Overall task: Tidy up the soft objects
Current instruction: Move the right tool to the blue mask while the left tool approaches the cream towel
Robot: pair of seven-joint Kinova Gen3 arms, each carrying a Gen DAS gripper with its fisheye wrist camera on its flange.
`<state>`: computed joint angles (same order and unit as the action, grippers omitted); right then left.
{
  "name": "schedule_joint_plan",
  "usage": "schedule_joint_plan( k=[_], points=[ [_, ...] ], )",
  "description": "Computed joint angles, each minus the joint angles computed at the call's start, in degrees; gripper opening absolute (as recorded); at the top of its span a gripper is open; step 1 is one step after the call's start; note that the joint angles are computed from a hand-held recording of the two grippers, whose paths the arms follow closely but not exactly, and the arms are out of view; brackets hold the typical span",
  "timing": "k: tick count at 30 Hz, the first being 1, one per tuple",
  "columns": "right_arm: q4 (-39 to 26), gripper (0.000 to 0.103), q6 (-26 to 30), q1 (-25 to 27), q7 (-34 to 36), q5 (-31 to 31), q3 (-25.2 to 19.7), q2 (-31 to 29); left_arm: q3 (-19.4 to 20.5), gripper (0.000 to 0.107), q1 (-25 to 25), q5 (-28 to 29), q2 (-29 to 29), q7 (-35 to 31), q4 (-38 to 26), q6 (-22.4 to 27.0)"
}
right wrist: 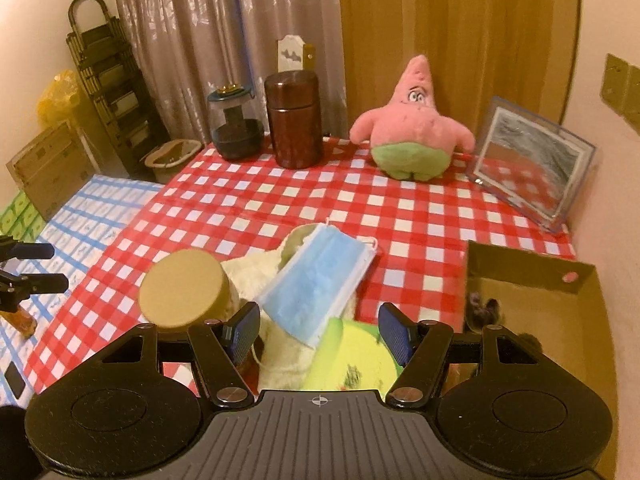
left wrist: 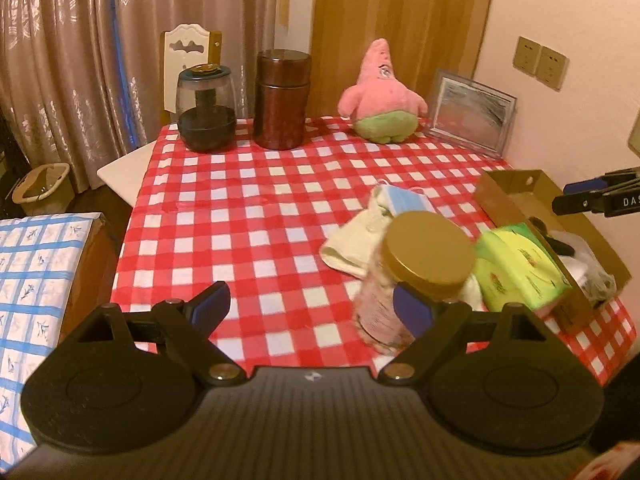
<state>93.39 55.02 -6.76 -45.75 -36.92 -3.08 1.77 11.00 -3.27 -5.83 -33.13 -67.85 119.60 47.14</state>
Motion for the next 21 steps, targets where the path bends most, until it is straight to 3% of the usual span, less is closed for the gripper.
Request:
schedule_joint_plan(
  k=[9,16,21],
  points=[
    [-13.1,0.065,4.4,-1.5,-12.9,3.3,-3.2,12.7,-8.7,0.087,3.0,1.0,9.0,-11.0,-2.8,-5.6],
    [-24.1,0.065,11.1,-3.4,-22.2,8.1,-5.2,22.8,-15.7,0.087,5.2,9.4,17.3,-22.7,-4.8,-10.0],
    [-30.7,0.066,15.4,-5.0,-27.8,11.6,-5.7,28.8,-16.7,0.087,3.6,14.9,22.4,-28.6,-5.4,-12.5]
  ],
)
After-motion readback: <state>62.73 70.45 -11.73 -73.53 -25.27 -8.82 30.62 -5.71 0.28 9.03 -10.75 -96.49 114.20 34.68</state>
